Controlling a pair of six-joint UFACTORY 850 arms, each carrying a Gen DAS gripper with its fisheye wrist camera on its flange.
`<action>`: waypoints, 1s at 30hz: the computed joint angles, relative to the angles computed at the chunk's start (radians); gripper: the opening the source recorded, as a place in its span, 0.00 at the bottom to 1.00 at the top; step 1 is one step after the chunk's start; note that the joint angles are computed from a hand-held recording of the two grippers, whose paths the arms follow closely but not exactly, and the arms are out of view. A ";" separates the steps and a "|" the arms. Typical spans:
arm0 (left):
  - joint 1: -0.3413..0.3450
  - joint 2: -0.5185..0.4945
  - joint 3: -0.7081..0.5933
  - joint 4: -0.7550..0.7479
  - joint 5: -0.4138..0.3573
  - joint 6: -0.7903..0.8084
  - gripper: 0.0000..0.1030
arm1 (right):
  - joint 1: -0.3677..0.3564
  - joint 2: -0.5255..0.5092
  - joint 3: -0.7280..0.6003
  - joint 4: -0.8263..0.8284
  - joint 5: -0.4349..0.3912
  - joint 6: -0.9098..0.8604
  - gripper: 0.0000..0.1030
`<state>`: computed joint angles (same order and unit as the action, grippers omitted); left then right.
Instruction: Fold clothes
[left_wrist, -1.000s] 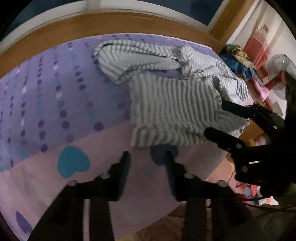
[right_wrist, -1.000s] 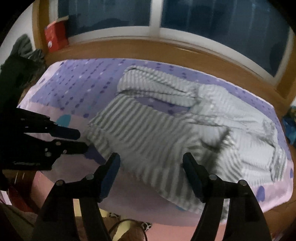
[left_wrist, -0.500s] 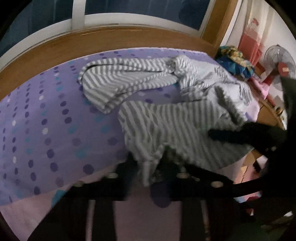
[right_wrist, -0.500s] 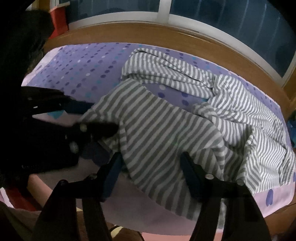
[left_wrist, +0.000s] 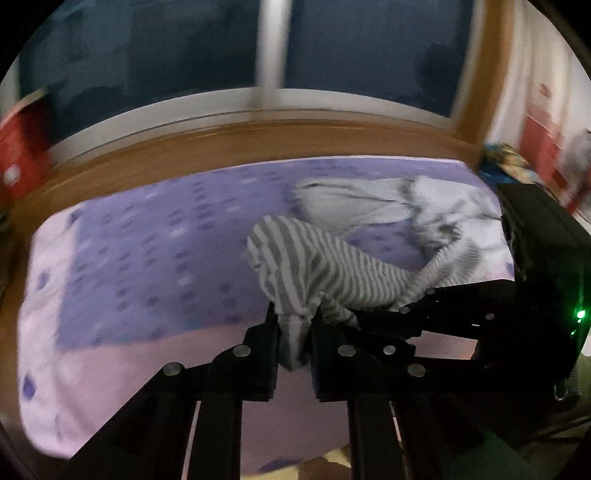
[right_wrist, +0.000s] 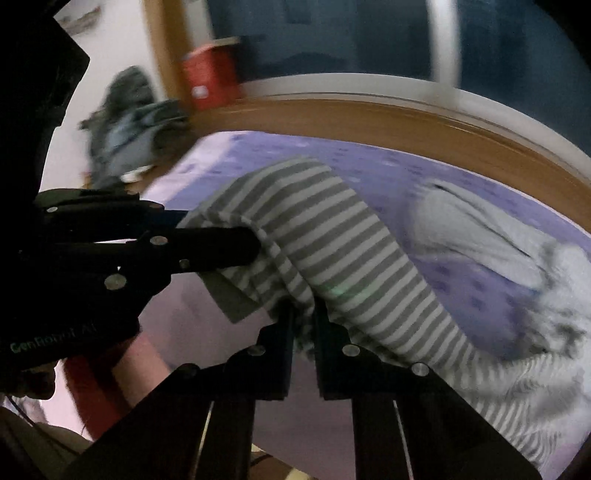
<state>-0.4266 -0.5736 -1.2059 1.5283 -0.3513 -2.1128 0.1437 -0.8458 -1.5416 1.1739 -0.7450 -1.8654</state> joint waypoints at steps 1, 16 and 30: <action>0.002 0.015 0.027 -0.034 -0.024 0.000 0.13 | 0.013 -0.003 -0.003 -0.015 -0.019 0.005 0.09; 0.077 0.153 0.225 -0.168 0.008 0.005 0.21 | 0.122 -0.003 0.023 -0.149 0.014 0.141 0.44; 0.064 0.088 0.082 0.360 0.110 -0.263 0.31 | -0.110 0.087 0.053 0.121 0.122 0.147 0.61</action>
<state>-0.3630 -0.4858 -1.1240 1.8885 -0.2412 -2.3755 0.0340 -0.7593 -1.4888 1.2945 -0.6234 -1.7181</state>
